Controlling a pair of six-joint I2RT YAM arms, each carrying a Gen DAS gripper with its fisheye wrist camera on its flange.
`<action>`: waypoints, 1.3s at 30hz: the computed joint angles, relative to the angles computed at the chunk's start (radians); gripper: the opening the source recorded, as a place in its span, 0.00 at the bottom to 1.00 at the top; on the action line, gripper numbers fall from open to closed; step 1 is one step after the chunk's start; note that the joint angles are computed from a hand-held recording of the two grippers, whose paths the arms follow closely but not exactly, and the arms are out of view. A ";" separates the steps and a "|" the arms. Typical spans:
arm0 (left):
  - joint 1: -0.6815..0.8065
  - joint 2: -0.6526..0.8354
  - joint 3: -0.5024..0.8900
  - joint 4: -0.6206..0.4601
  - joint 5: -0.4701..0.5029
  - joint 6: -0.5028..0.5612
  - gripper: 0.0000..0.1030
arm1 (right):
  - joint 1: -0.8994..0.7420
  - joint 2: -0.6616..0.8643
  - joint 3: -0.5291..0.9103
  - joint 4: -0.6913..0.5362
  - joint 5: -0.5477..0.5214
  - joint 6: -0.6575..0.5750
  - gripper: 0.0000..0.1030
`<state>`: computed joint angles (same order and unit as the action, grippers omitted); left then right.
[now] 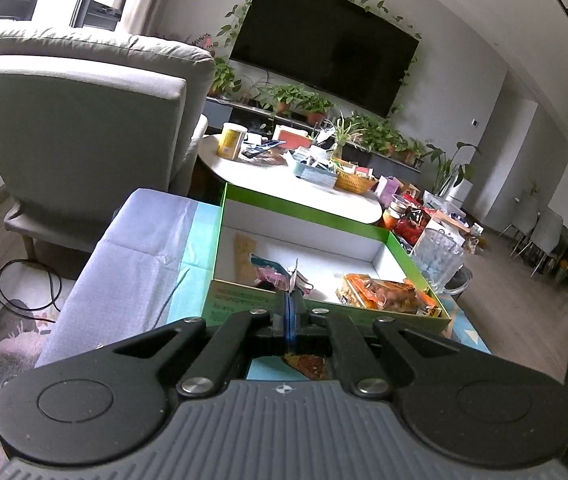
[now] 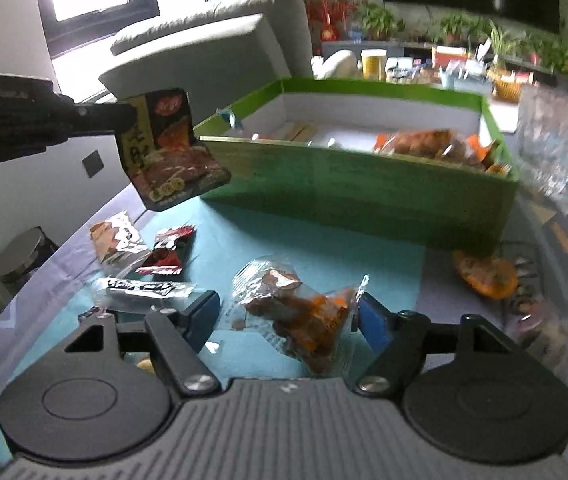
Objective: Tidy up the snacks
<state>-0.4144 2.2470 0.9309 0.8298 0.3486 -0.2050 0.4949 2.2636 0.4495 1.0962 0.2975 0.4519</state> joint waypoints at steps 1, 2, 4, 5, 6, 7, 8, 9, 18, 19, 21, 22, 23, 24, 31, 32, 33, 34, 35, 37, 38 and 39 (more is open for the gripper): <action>0.000 -0.001 -0.001 0.002 -0.001 -0.001 0.00 | -0.002 0.001 -0.012 0.026 0.003 -0.004 0.55; -0.002 -0.005 -0.008 0.009 -0.003 -0.003 0.00 | -0.005 -0.001 -0.025 0.051 0.003 -0.002 0.55; -0.004 -0.011 -0.017 0.022 -0.005 -0.007 0.01 | -0.012 -0.009 -0.053 0.101 0.010 0.001 0.55; -0.004 -0.013 -0.017 0.026 -0.003 -0.009 0.01 | -0.012 -0.016 -0.060 0.112 0.020 0.000 0.55; -0.005 -0.018 -0.019 0.031 -0.003 -0.010 0.01 | -0.013 -0.022 -0.063 0.122 0.031 -0.004 0.55; -0.006 -0.021 -0.017 0.032 -0.004 -0.010 0.01 | -0.014 -0.029 -0.065 0.129 0.043 -0.008 0.55; -0.009 -0.026 -0.015 0.034 -0.004 -0.010 0.01 | -0.018 -0.036 -0.068 0.136 0.051 -0.014 0.55; -0.010 -0.029 -0.012 0.034 -0.004 -0.010 0.01 | -0.022 -0.043 -0.072 0.146 0.058 -0.019 0.55; -0.051 -0.033 0.062 0.009 -0.034 -0.016 0.01 | -0.093 -0.078 -0.083 0.204 0.092 -0.065 0.55; -0.057 -0.031 0.072 0.003 -0.038 -0.014 0.01 | -0.100 -0.077 -0.081 0.207 0.094 -0.072 0.55; -0.065 -0.024 0.092 -0.012 -0.045 -0.007 0.01 | -0.117 -0.075 -0.073 0.213 0.094 -0.088 0.55; -0.070 -0.019 0.105 -0.023 -0.052 -0.003 0.01 | -0.125 -0.073 -0.068 0.214 0.092 -0.093 0.55; -0.075 -0.012 0.120 -0.035 -0.056 0.002 0.01 | -0.135 -0.071 -0.065 0.217 0.086 -0.097 0.55; -0.079 -0.006 0.131 -0.045 -0.059 0.006 0.01 | -0.141 -0.068 -0.068 0.227 0.082 -0.098 0.55; -0.094 0.053 0.226 -0.109 -0.084 0.017 0.01 | -0.200 -0.049 -0.029 0.215 0.033 -0.102 0.55; -0.095 0.059 0.235 -0.113 -0.090 0.015 0.01 | -0.206 -0.047 -0.024 0.211 0.028 -0.100 0.55; -0.096 0.072 0.255 -0.121 -0.097 0.013 0.01 | -0.218 -0.043 -0.015 0.206 0.018 -0.099 0.55; -0.097 0.082 0.270 -0.128 -0.102 0.011 0.01 | -0.226 -0.041 -0.007 0.200 0.012 -0.098 0.55; -0.098 0.094 0.288 -0.136 -0.111 0.010 0.01 | -0.233 -0.035 -0.001 0.200 0.007 -0.097 0.55; -0.101 0.118 0.322 -0.152 -0.126 0.008 0.01 | -0.249 -0.027 0.018 0.185 -0.006 -0.098 0.55; -0.100 0.130 0.337 -0.157 -0.131 0.005 0.01 | -0.255 -0.023 0.029 0.176 -0.012 -0.095 0.55; -0.101 0.143 0.351 -0.160 -0.139 0.001 0.01 | -0.264 -0.014 0.041 0.170 -0.022 -0.093 0.55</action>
<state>-0.5155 2.3897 1.2818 0.6697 0.2096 -0.2037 0.2312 2.2497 0.4907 1.2664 0.2757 0.3593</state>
